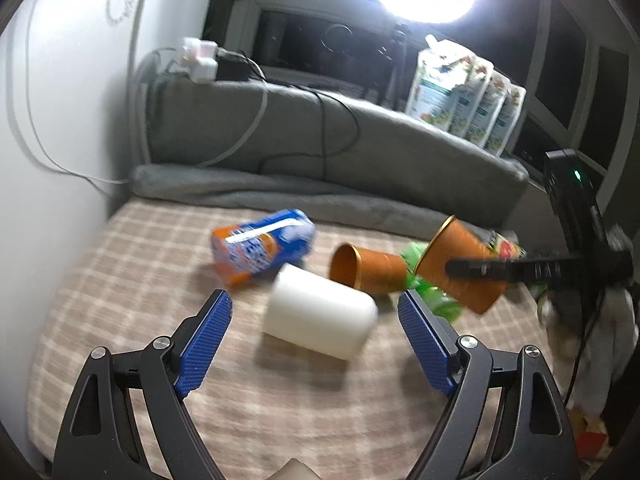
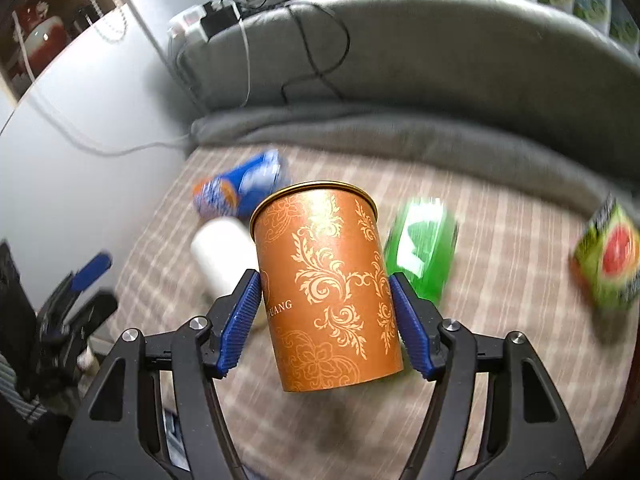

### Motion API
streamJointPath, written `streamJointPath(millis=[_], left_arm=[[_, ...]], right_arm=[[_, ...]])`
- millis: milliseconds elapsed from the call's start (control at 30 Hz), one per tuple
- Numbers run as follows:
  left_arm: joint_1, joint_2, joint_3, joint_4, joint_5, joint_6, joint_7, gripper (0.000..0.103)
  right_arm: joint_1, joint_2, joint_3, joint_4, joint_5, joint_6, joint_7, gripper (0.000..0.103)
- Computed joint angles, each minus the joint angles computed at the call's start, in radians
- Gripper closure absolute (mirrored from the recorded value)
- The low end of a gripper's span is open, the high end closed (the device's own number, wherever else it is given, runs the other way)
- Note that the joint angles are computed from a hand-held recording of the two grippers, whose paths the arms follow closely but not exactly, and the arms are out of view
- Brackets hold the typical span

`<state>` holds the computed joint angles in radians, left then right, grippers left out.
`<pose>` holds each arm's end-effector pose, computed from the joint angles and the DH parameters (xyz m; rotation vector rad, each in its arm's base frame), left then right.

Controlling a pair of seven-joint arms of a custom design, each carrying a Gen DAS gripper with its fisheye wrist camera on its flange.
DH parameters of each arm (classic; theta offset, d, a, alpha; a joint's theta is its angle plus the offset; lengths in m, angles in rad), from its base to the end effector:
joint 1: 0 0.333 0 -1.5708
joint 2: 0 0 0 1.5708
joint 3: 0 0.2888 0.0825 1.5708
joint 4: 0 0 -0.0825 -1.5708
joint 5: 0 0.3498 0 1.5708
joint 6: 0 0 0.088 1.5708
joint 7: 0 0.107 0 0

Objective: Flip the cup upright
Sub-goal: 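Lift the orange cup with the right gripper and rotate it rim-up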

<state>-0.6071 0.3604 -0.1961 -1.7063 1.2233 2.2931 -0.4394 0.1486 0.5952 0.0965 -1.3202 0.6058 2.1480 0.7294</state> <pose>0.4702 -0.4381 0.4110 -2.0151 1.2297 -0.9096 0.6773 0.1776 0.4112 -2.3180 0.9620 0.1029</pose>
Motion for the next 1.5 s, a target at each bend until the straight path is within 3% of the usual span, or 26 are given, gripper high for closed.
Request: streamJointPath(millis=[100,267,433,600,833,933,1133,1500], left_arm=[[0.012,0.025,-0.003,0.019,-0.019,0.069,0.008,0.018],[0.034,0.076,0.006,0.043,-0.080,0.230,0.003,0.019],[0.039,0.133,0.022,0.076,-0.163,0.365,0.016,0.019],[0.037,0.175,0.046,0.103,-0.237,0.470,0.029,0.019],[0.028,0.232,0.075,0.142,-0.332,0.584,0.033,0.019],[0.022,0.262,0.084,0.174,-0.374,0.611,0.044,0.019],[0.015,0.327,0.076,0.259,-0.475,0.583,0.120,0.019],[0.015,0.421,0.072,0.358,-0.607,0.577,0.181,0.019]], right_arm=[[0.004,-0.086,-0.005,-0.179,0.021,0.072,-0.024,0.035],[0.017,-0.130,-0.024,-0.321,0.019,0.145,-0.020,0.035],[0.019,-0.128,-0.022,-0.359,0.022,0.172,-0.020,0.034],[0.006,-0.147,-0.015,-0.399,0.042,0.191,-0.077,0.017],[-0.046,-0.237,-0.023,-0.488,0.135,0.208,-0.192,0.017],[-0.069,-0.270,-0.038,-0.517,0.175,0.211,-0.222,0.016],[-0.103,-0.312,-0.065,-0.561,0.228,0.235,-0.254,0.016],[-0.127,-0.308,-0.080,-0.561,0.247,0.231,-0.245,0.016]])
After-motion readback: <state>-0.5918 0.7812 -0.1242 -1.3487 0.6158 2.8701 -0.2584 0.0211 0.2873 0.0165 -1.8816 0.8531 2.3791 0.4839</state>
